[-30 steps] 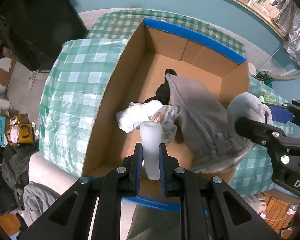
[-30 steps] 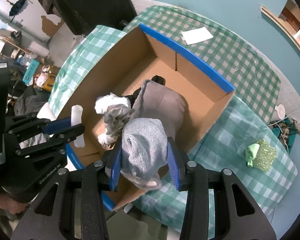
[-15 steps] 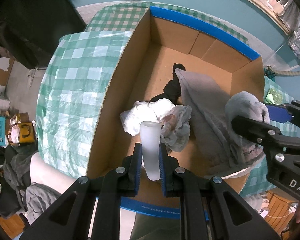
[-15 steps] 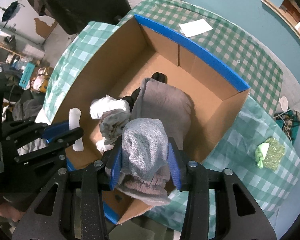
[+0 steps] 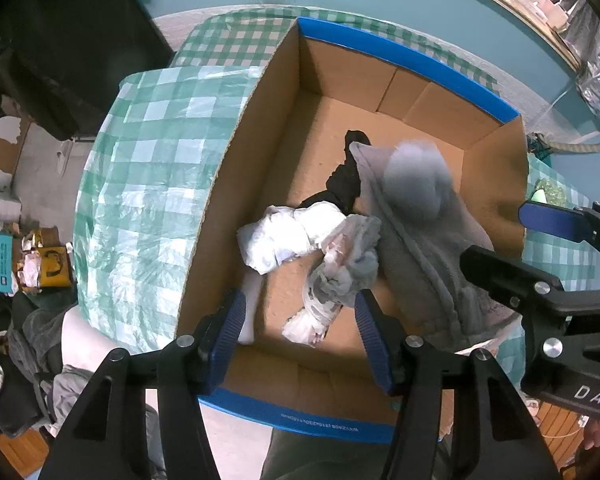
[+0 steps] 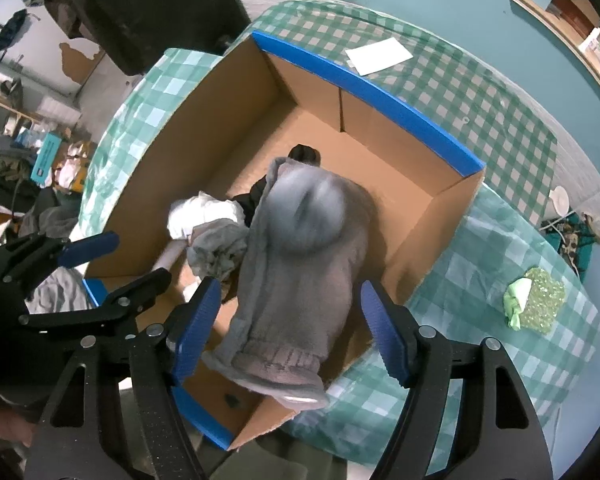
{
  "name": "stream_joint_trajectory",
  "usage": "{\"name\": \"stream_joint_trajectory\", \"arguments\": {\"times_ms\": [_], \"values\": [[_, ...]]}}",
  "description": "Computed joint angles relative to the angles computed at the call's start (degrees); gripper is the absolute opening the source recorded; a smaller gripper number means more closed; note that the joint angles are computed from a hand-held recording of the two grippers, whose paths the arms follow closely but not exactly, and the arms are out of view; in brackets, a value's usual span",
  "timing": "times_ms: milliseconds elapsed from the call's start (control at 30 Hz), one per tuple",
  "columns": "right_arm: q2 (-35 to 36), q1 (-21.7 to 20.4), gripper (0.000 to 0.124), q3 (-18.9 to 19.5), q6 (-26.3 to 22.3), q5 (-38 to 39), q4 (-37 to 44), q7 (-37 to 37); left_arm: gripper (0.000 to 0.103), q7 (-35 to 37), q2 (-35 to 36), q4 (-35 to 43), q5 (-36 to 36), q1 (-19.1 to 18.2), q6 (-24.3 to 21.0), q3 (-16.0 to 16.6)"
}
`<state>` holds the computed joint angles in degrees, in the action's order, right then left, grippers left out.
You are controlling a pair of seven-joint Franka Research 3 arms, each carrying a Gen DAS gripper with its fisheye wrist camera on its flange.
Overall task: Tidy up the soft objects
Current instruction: 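Open both grippers to drop the foam tube and sock ball into the box, then move both tools away from the box toward the green scrubber pad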
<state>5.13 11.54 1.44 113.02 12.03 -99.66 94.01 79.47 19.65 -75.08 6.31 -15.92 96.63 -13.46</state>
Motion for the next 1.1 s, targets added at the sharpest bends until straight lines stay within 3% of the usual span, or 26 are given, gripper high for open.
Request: {"name": "stream_joint_trajectory", "arguments": {"times_ms": [1100], "values": [[-13.87,-5.71,0.077,-2.46,2.02,-0.31,-13.81,-1.09,0.059,-2.54,-0.28,3.79,4.23,-6.04,-1.99,-1.50]]}}
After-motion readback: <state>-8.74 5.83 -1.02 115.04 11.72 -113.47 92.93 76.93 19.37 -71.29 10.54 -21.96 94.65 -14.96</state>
